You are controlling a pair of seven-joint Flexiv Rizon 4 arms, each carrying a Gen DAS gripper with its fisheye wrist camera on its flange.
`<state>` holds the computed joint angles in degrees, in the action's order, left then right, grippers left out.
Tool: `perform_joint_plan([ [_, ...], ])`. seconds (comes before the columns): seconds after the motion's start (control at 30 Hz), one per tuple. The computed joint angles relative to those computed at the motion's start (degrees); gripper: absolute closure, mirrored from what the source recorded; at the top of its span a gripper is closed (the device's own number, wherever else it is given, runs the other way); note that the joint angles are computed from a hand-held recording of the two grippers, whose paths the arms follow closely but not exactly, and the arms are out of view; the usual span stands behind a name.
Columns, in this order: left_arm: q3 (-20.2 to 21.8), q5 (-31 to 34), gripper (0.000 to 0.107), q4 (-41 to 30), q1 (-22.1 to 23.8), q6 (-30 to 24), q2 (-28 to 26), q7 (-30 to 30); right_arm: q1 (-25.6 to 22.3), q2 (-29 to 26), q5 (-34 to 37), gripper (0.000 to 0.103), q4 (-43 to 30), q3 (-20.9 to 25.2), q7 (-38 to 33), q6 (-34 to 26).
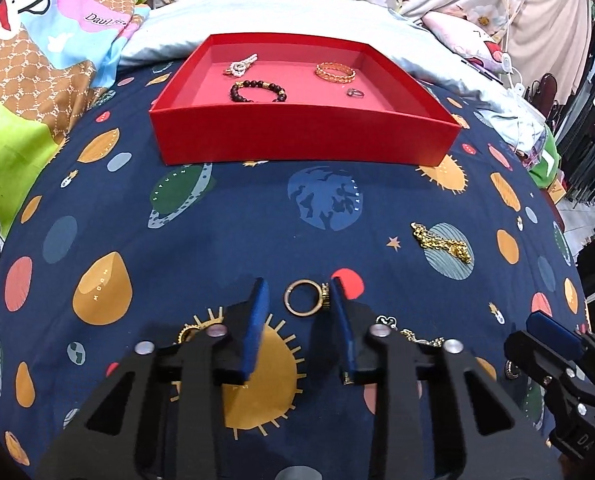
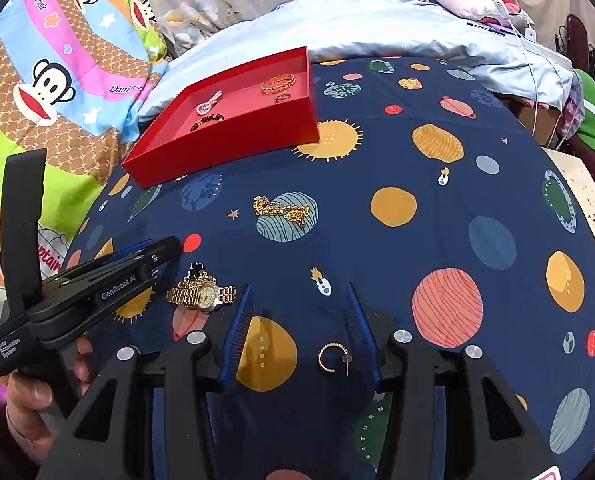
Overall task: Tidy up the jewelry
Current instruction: 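Grasp the gold ring with the left tool while the right tool grasps the gold chain bracelet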
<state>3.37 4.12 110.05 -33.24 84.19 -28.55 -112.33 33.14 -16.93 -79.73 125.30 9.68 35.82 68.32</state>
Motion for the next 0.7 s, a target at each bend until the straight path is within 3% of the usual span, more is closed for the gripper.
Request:
perform_joint_plan([
  [0.2,-3.77,-1.90,0.087,1.34,2.87,1.69,0.19,2.89,0.00,-0.24,0.28,0.056,-0.28,-0.09,-0.29,0.07],
  [0.6,-5.11,-5.31,0.087,3.46,3.78,2.91,1.83,5.94,-0.89,-3.22,-0.23,0.057,-3.67,-1.82,-3.74,1.26],
  [0.7,-5.46,-5.96,0.087,4.18,4.31,3.25,2.48,6.37,-1.03,-4.90,-0.16,0.063,-5.24,-2.61,-5.21,2.53],
])
